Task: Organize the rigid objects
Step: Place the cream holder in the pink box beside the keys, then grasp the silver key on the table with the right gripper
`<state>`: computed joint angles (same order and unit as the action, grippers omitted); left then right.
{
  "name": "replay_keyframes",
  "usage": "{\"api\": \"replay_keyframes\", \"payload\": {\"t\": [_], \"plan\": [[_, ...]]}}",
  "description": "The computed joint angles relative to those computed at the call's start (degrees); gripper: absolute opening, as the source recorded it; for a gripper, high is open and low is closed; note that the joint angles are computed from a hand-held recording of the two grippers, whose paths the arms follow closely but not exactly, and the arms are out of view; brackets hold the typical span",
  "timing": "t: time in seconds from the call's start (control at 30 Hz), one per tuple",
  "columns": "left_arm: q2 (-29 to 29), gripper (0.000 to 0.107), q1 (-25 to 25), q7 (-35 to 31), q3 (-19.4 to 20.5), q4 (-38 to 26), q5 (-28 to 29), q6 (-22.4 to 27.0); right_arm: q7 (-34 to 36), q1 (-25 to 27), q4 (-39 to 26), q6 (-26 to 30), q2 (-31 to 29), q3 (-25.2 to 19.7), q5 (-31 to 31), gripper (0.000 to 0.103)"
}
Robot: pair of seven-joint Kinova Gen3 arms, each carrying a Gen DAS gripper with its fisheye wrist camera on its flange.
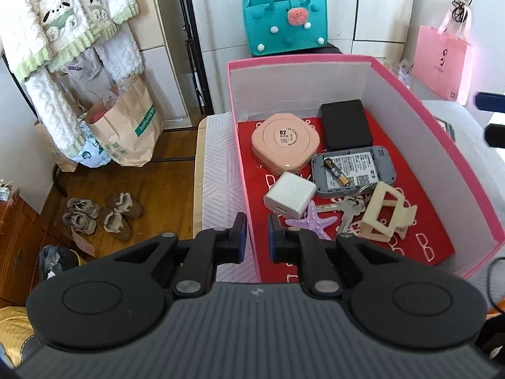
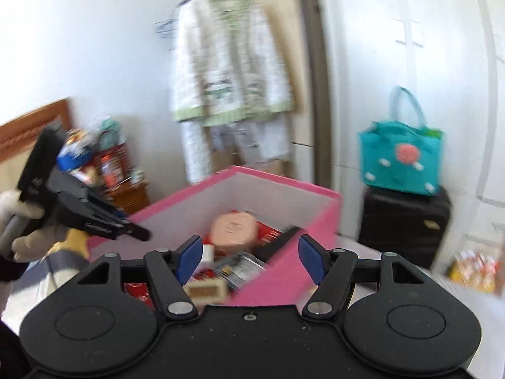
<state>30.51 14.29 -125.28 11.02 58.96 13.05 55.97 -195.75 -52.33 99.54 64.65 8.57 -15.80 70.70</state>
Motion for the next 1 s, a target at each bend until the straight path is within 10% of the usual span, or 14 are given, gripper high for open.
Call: {"api": "replay_keyframes", "payload": {"t": [0.2,0.37,0.77,1.0], "plan": [[-0.34,0.011,1.66,2.09,-1.03,-0.21,-2.02,-0.16,-6.84,-11.79,2.15,13.98,1.61,8.31,-4.02,0.074],[-0.54,0.011,2.01,5.42,-1.30,-0.49,-2.29,-0.08,-3.52,-5.49,0.33,17.58,2.15,-0.93,-10.45,0.059],[-0.97,0.011,1.72,7.80,-1.00,-0.13,-2.68,-0.18,1.43,0.05,4.94,-6.32,1.11,-1.73,-12.48,0.021],[-1.25,0.011,1.77,7.75,-1.08,0.80,-2.80,-0.83,17.13,-0.25,0.63,-10.32,5.66,1.60,-15.55,0.024]]}}
